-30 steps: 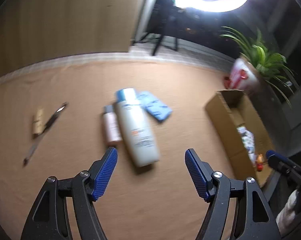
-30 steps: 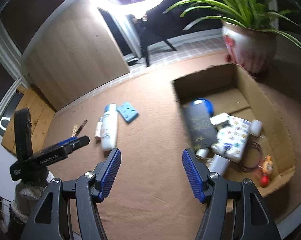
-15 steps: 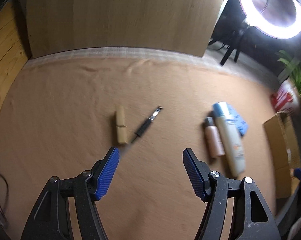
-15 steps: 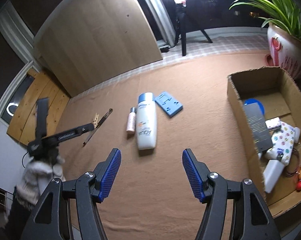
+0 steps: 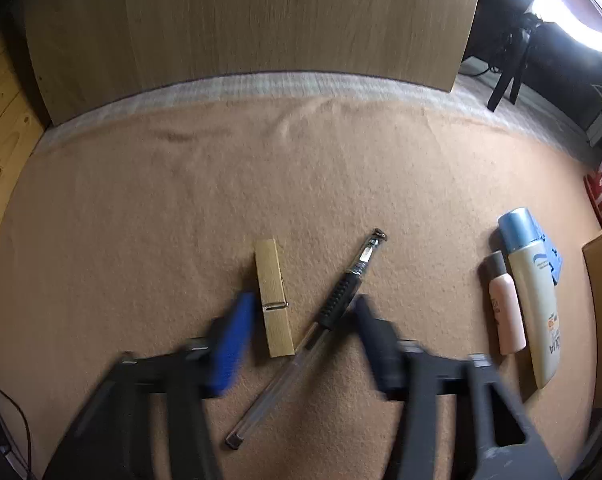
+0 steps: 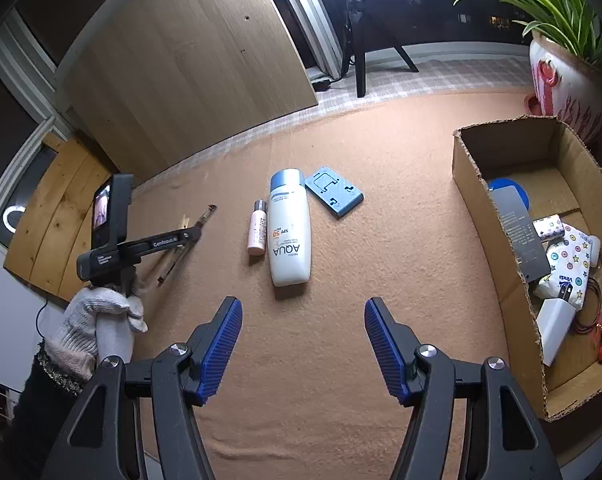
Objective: Organize objects
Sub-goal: 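Move the left tool to the wooden clothespin while the right tool approaches the black pen, then grasp the wooden clothespin with the left gripper while the right gripper grasps the black pen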
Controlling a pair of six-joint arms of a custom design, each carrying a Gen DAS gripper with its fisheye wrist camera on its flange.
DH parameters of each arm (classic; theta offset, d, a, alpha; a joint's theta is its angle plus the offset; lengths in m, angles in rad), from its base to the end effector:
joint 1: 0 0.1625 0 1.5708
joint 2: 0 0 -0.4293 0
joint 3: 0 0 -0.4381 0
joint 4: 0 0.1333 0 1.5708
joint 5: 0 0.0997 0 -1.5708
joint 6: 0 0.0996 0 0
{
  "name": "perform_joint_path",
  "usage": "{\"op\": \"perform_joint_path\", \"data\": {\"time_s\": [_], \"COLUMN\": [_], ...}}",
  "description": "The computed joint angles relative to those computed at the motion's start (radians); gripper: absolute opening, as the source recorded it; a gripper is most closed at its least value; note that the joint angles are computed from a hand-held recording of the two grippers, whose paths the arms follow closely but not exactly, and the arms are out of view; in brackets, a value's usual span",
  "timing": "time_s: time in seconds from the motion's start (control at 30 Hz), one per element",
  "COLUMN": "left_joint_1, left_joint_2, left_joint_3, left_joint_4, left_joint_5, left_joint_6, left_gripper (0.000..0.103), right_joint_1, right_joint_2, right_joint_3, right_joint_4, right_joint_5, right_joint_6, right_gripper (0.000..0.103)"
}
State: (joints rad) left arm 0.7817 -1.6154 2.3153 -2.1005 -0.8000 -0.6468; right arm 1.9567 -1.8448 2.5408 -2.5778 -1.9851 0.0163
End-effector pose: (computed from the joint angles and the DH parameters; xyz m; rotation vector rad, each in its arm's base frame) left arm -0.1426 -0.4271 0.2219 0.2545 2.3983 -0.4884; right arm 0.2154 -0.2826 0.2386 0.4161 -2.7186 0.5376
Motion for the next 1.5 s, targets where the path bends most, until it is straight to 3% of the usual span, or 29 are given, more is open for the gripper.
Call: {"op": "perform_joint_path", "data": {"time_s": [0.07,0.23,0.37,0.47,0.57,0.6,0.63,0.73,0.83,0.97,1.27,1.4,1.5], "left_joint_1": [0.005,-0.021,-0.108,-0.213,-0.293,-0.315,-0.326,-0.347,-0.332,-0.282,-0.244,-0.223,-0.216], "left_joint_2": [-0.017,-0.096,-0.189,-0.258,-0.293,-0.308,-0.332,-0.388,-0.399,-0.362,-0.311,-0.294,-0.326], "left_joint_3": [0.012,0.079,0.153,0.208,0.237,0.245,0.255,0.265,0.260,0.243,0.219,0.200,0.199], "left_joint_4": [-0.032,-0.060,0.003,0.091,0.158,0.176,0.174,0.221,0.253,0.203,0.162,0.187,0.220], "left_joint_5": [-0.024,-0.058,-0.087,-0.109,-0.135,-0.150,-0.168,-0.161,-0.159,-0.152,-0.164,-0.153,-0.154], "left_joint_6": [0.012,-0.046,-0.198,-0.337,-0.437,-0.466,-0.482,-0.534,-0.517,-0.421,-0.263,-0.195,-0.201], "left_gripper": [0.028,0.026,0.026,0.026,0.028,0.033,0.040,0.042,0.042,0.042,0.041,0.021,0.019], "right_joint_1": [-0.003,-0.003,0.008,0.015,0.020,0.022,0.023,0.026,0.027,0.027,0.043,0.055,0.064], "right_joint_2": [0.014,0.068,0.122,0.156,0.182,0.188,0.194,0.207,0.217,0.221,0.246,0.285,0.340], "right_joint_3": [-0.002,-0.014,-0.027,-0.034,-0.039,-0.040,-0.041,-0.041,-0.039,-0.033,-0.024,-0.025,-0.037], "right_joint_4": [-0.009,-0.031,-0.047,-0.051,-0.048,-0.048,-0.047,-0.046,-0.042,-0.036,-0.071,-0.088,-0.103], "right_joint_5": [0.001,0.020,0.039,0.049,0.061,0.063,0.067,0.075,0.083,0.088,0.086,0.091,0.092], "right_joint_6": [-0.002,-0.017,-0.034,-0.040,-0.049,-0.051,-0.052,-0.050,-0.038,-0.019,0.028,0.047,0.064], "right_gripper": [0.060,0.060,0.060,0.060,0.060,0.060,0.060,0.060,0.060,0.060,0.060,0.060,0.060]}}
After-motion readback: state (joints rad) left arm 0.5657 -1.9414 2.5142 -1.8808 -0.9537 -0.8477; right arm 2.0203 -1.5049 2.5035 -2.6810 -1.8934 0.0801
